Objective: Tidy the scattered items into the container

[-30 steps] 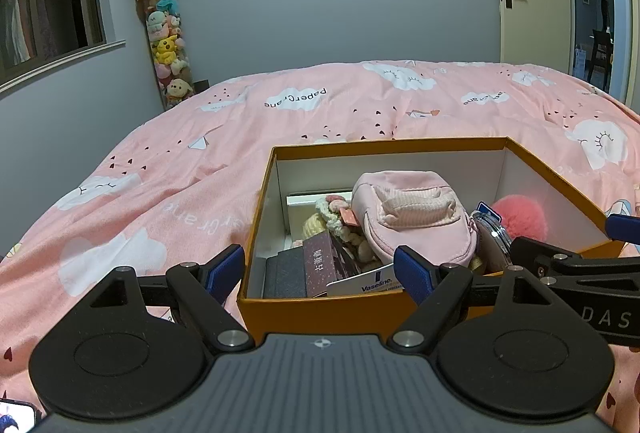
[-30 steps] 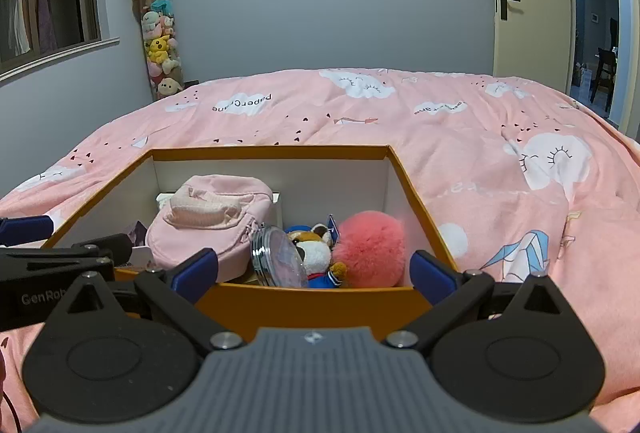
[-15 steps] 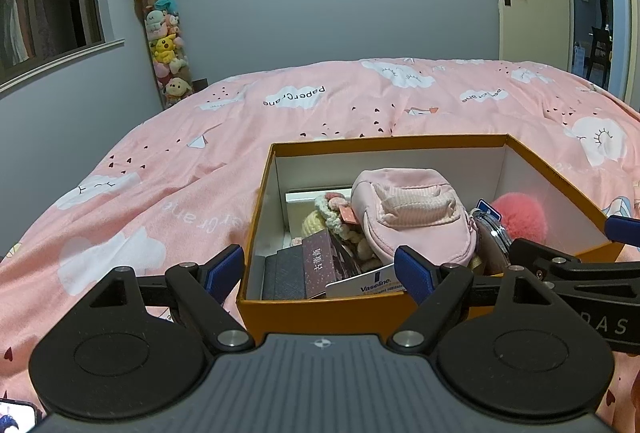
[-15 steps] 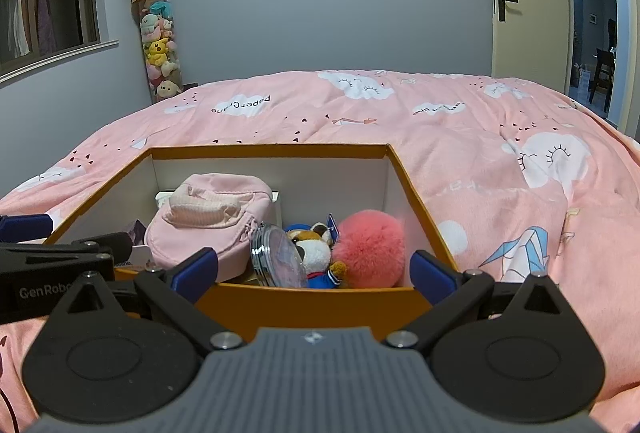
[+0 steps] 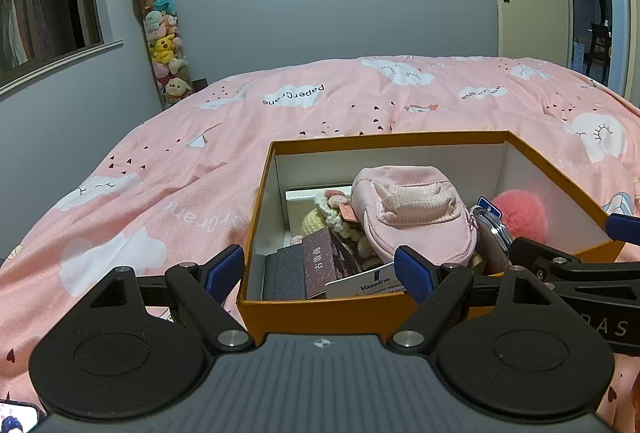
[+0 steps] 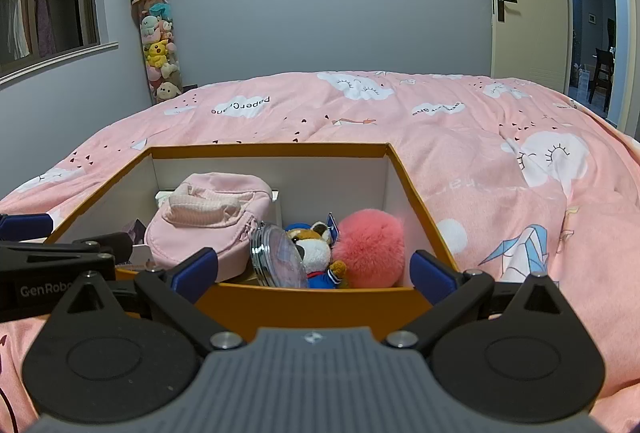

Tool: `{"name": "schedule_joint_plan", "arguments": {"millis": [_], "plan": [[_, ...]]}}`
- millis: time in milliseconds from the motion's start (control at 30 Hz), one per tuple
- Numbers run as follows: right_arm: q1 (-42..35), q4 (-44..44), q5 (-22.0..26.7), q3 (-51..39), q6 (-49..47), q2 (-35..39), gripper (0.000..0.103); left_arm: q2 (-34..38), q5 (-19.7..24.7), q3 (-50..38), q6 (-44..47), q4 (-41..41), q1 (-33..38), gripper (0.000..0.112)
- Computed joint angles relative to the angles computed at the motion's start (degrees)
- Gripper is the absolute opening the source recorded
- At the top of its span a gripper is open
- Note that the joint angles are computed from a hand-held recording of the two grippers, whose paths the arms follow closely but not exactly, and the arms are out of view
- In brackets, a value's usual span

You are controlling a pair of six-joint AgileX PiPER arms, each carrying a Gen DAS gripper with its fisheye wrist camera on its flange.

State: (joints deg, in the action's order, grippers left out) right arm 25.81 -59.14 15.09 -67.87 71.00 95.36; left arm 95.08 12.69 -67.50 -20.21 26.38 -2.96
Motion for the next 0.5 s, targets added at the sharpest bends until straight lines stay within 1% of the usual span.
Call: {"name": "schedule_joint_plan", "arguments": {"millis": [500], "plan": [[-0.04,-0.58,-0.14,0.05,0.57,0.11,0.102,-0.03,0.0,0.13,-0.14,0.28,-0.04,0.096]]}}
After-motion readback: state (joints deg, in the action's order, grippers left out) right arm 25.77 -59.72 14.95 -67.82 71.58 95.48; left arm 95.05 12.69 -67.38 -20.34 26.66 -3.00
